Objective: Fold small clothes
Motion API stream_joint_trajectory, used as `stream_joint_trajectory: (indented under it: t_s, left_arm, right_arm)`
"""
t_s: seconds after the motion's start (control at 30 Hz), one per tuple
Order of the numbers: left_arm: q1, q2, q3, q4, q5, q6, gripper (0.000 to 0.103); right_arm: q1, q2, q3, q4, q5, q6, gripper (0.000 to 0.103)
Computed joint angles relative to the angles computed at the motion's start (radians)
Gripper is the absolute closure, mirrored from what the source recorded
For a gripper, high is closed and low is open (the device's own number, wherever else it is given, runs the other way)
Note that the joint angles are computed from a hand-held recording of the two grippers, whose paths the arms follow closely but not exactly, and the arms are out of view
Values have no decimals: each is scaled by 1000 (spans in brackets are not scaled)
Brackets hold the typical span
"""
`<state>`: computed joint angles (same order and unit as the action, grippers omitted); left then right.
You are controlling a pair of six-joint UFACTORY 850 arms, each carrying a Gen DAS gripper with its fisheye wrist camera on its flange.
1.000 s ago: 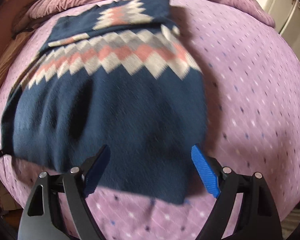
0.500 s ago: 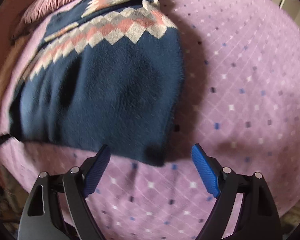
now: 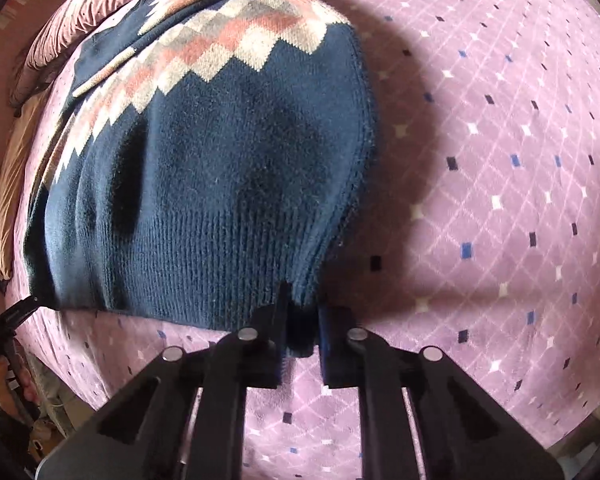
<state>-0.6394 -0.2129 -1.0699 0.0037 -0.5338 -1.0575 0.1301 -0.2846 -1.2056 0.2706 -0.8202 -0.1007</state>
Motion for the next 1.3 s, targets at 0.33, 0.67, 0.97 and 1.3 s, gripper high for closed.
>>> stream_joint_trajectory:
  t_s: [0.33,0.67,0.97,1.3]
  left_arm:
    - [35,-38,-28,-143,-19,200,83]
    - [52,-33,-33,-212,-39,313,91]
    - [31,2,-65,-39,-37,197,92]
    - [89,-173,-351,246,-14,201,92]
  right_arm:
    - [28,-32,-42,-55,-41,-11,94]
    - [38,-17,-35,-72,-29,-14,96]
    - [49,6,-85,-43,-28,-97,96]
    - [86,-169,-366,-12,95,-193,96]
